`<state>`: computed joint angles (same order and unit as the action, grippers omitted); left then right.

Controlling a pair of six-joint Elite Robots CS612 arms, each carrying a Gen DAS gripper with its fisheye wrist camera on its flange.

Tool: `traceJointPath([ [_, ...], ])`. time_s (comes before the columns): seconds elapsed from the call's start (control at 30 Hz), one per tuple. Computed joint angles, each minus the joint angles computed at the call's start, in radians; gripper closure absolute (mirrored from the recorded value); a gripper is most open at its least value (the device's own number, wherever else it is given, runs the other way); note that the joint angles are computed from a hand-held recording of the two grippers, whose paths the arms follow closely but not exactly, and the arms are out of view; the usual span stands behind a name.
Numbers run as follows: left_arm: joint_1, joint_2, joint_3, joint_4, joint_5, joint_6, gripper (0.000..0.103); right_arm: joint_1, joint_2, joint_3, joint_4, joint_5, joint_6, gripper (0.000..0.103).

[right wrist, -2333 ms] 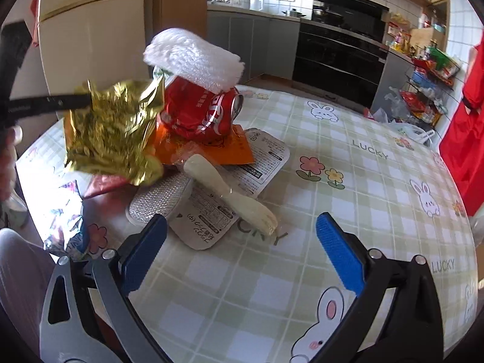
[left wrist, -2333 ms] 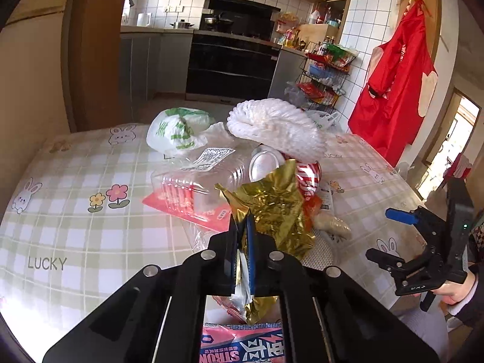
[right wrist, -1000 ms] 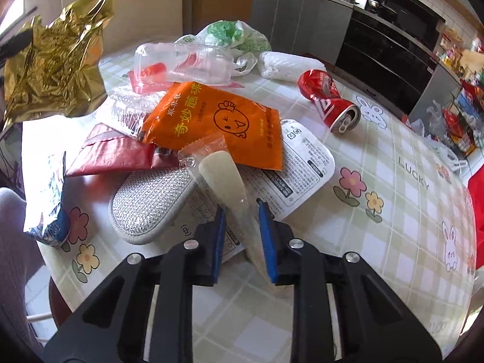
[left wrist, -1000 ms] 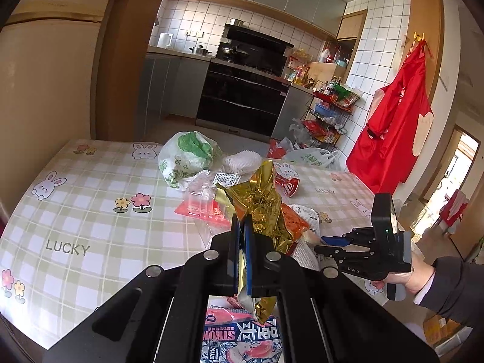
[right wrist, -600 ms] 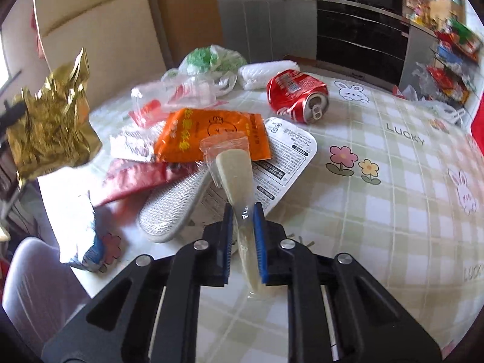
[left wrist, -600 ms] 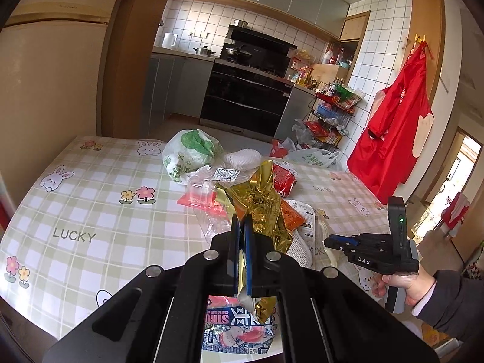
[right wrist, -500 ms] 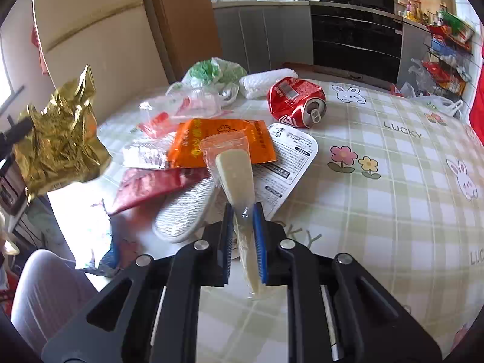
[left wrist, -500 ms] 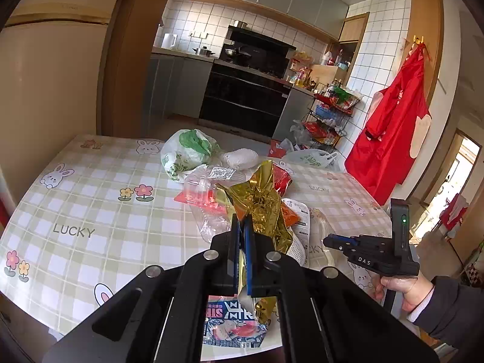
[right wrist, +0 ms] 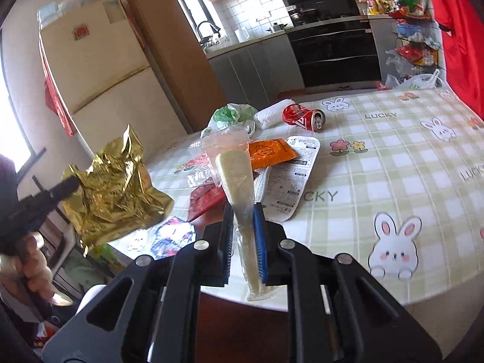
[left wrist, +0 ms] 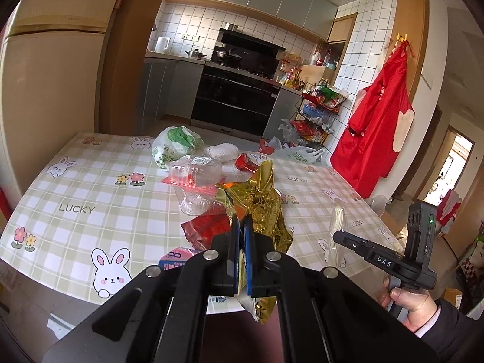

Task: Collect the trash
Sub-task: 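Carry both items over the pink bin and open both tools to drop them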

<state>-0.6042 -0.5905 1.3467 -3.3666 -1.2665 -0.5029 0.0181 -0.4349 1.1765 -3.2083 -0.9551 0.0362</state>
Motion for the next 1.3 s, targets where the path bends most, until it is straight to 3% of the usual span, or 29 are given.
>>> traceJointPath([
  [0.23,-0.043,-0.036,0.086,-0.031,0.006,0.010,0.100,-0.007,-0.086,0.163,-0.124,0.011,-0.014,0.086],
  [0.5,-0.065,-0.035,0.100,-0.020,-0.064,0.016,0.099,-0.013,-0.146,0.263,-0.217,0.013,-0.053,0.086],
  [0.97,-0.047,0.014,0.009,0.151,-0.096,0.043,0.099,-0.009,-0.115,0.220,-0.187,0.025,-0.079,0.086],
  [1.23,-0.043,0.051,-0.049,0.226,-0.154,0.077,0.097,-0.012,-0.094,0.195,-0.165,0.037,-0.057,0.086],
  [1.27,-0.041,0.056,-0.058,0.236,-0.168,0.087,0.086,-0.012,-0.095,0.197,-0.163,0.038,-0.056,0.086],
  [1.3,-0.042,0.057,-0.062,0.248,-0.166,0.092,0.051,-0.013,-0.095,0.196,-0.160,0.039,-0.056,0.086],
])
